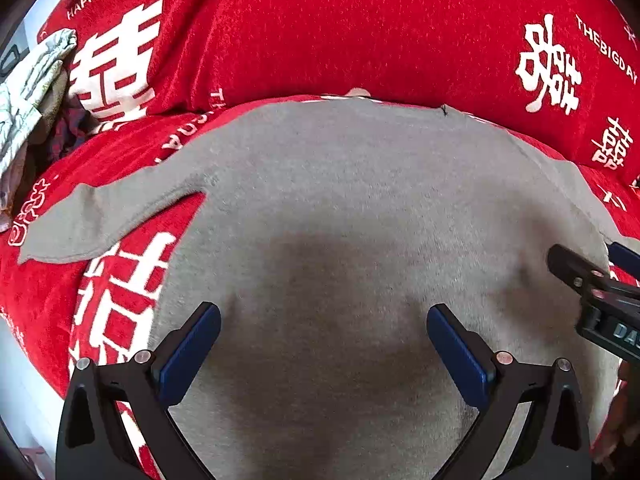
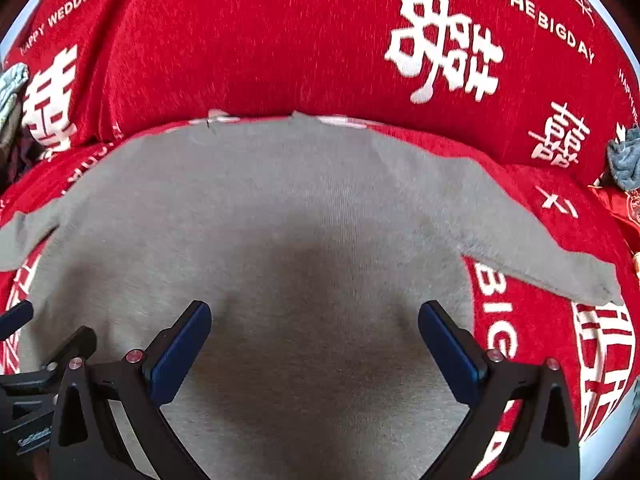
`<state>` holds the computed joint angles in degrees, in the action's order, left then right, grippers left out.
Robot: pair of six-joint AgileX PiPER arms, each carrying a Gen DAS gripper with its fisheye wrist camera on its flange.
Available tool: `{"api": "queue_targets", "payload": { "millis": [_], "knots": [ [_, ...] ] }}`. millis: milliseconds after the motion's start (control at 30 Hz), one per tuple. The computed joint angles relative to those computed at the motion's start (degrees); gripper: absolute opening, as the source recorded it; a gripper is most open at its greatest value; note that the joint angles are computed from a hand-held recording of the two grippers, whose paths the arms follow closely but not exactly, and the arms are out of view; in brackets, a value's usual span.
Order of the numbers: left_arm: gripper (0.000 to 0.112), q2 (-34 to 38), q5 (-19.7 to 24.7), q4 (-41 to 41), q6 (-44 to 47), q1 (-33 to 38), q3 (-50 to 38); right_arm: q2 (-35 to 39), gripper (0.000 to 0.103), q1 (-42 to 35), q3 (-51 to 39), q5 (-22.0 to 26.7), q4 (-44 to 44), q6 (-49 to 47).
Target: Fold small clothes
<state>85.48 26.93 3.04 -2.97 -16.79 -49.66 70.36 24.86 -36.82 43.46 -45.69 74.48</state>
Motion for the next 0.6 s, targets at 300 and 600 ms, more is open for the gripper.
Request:
{"api": "queue_targets", "payload": {
  "millis": [300,600],
  "knots": [
    [0.103,0.9,1.6,1.4,-2.0,-0.2,-1.4,-0.4,0.103,2.1,-1.8,2.6,2.3,-2.1],
    [0.103,0.9,1.9,3.5,-4.1,-0.6,-1.8,-1.5,0.103,3.5,-1.8,3.4,3.1,-1.8]
  ]
}}
